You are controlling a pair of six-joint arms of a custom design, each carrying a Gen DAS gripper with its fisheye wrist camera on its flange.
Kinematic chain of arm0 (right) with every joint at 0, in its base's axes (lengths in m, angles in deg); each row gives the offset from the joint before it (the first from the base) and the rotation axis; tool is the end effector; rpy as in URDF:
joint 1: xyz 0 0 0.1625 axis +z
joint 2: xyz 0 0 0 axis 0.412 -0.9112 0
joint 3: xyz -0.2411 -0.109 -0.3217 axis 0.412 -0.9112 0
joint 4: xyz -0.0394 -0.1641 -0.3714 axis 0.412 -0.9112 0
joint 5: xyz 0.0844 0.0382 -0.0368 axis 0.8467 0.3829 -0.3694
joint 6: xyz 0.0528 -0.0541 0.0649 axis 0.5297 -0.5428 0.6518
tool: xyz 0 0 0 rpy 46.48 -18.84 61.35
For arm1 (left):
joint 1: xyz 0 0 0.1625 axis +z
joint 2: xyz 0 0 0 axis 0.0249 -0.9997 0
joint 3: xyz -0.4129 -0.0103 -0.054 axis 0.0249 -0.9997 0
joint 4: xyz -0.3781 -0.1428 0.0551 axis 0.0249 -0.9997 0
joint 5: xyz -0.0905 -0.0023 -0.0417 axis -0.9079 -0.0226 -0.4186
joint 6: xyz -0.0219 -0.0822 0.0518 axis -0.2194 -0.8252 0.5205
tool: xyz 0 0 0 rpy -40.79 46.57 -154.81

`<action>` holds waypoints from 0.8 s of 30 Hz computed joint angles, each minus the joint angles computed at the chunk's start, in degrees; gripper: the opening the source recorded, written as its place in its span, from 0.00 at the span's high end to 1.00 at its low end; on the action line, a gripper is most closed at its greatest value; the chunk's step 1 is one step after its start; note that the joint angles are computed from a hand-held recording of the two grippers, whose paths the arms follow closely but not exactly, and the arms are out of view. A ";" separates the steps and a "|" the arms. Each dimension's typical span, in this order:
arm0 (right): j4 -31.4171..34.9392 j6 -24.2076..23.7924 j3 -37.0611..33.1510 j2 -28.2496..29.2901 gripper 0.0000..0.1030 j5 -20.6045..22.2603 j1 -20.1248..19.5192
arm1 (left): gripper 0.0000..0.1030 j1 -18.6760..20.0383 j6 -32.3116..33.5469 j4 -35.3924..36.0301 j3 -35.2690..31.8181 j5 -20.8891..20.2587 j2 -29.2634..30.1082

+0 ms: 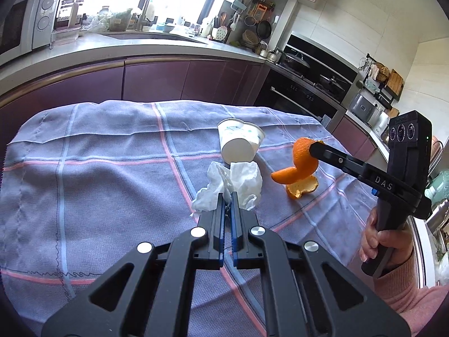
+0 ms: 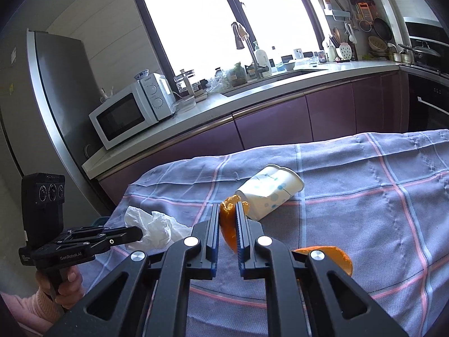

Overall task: Collect trash
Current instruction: 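Grasp the white tissue with the left tool while the right tool grasps orange peel, then carry the tissue and orange peel to the teal bin and release both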

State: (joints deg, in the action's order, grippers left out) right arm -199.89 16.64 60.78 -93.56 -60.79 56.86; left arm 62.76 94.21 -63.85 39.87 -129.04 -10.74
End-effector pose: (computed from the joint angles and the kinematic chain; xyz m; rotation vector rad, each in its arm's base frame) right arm -0.0034 -0.7202 0.2604 -0.0273 -2.1644 1.5153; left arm -0.2744 -0.8574 -0.0317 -1.5183 -2.6679 0.2743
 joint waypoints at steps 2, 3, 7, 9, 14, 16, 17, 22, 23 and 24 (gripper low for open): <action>0.39 0.49 0.16 -0.15 0.91 1.22 -0.04 | 0.96 0.31 -0.16 -0.69 1.07 -0.33 -0.98; 0.48 0.44 0.10 -0.11 0.91 1.35 0.03 | 0.96 0.47 -0.25 -0.86 1.51 -0.50 -1.45; 0.95 0.64 -0.04 0.07 0.91 2.26 0.30 | 0.96 0.97 -0.23 -2.20 3.02 -0.76 -2.99; 1.54 0.62 -0.40 0.35 0.91 2.84 0.46 | 0.96 1.19 -0.30 -2.94 3.78 -0.86 -3.69; 3.43 0.25 -1.84 1.45 0.91 4.31 0.99 | 0.96 1.70 -0.45 -4.57 6.16 -0.68 -5.67; 4.25 0.10 -2.51 1.95 0.91 4.90 1.21 | 0.96 1.90 -0.38 -5.88 7.79 -0.36 -6.75; 4.73 0.03 -2.91 2.22 0.91 5.23 1.30 | 0.96 2.03 -0.41 -6.30 8.33 -0.32 -7.15; 7.29 -0.44 -5.19 3.70 0.91 6.40 1.95 | 0.96 2.61 -0.82 -8.55 11.08 0.33 -9.23; 7.85 -0.53 -5.67 3.95 0.91 6.64 2.05 | 0.96 2.72 -0.95 -8.82 11.35 0.38 -9.49; 8.39 -0.59 -6.17 4.22 0.91 6.93 2.15 | 0.96 2.88 -1.07 -9.09 11.67 0.44 -9.85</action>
State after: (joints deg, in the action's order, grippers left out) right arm -191.49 16.06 54.62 -89.34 -53.85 59.02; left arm 65.64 93.14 -72.94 51.55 -128.59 -20.59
